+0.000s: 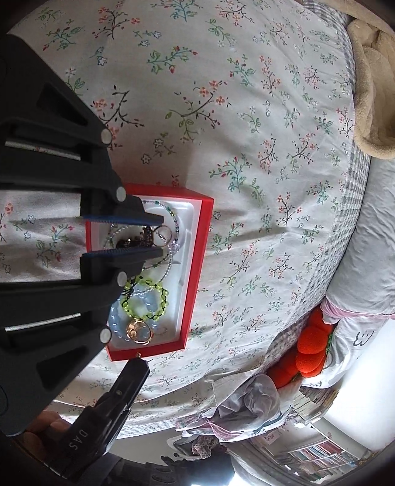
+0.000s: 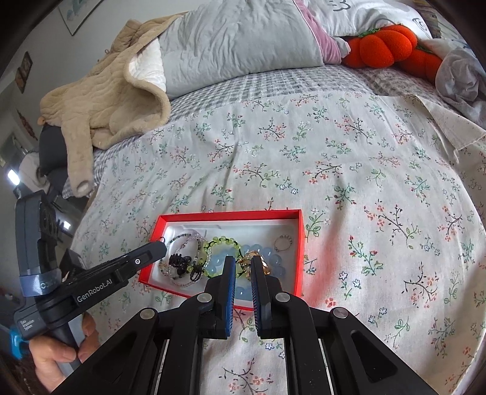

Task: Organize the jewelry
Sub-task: 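Carry the ring and earring over the red box with both grippers, then open the left gripper, then the right, to drop both pieces into the box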

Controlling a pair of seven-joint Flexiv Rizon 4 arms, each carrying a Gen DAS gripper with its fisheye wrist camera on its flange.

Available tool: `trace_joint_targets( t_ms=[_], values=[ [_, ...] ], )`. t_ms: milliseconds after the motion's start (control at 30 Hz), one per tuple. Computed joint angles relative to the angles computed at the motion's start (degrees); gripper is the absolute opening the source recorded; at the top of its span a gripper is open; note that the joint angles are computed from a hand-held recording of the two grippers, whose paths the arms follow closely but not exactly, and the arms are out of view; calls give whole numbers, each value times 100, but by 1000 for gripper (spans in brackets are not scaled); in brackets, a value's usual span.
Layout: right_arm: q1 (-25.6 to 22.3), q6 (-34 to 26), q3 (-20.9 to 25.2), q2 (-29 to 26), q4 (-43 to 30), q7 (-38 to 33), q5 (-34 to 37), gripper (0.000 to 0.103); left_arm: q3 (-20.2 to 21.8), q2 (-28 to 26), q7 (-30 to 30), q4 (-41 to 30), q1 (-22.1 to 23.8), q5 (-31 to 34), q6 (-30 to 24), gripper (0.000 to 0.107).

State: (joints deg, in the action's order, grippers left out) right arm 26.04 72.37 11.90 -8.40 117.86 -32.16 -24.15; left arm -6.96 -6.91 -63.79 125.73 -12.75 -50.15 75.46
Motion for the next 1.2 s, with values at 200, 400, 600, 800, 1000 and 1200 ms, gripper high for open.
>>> trace_joint_targets(
  t_ms=[200, 400, 600, 800, 1000, 1200],
  values=[
    [-9, -42, 0, -41, -36, -60, 54, 10, -4, 2, 32, -10, -13, 17, 67, 15],
    [11, -67, -3, -85, -100, -120, 69, 10, 108, 206, -208, 65, -37, 374, 76, 28],
    [50, -122, -3, -228, -254, -223, 115, 10, 401, 391, -1212, 61, 62, 1859, -121, 39],
    [131, -135, -154, -346, -371, -77, -135, 10, 496, 510, -1752, 72, 212, 2584, -419, 42],
    [98, -93, -224, -491, -463, -1, -200, 11, 539, 562, -2059, 66, 301, 3061, -563, 46],
    [47, -201, -121, -552, -580, -286, 112, 13, 570, 608, -2398, 45, 356, 3471, -585, 67]
  ],
)
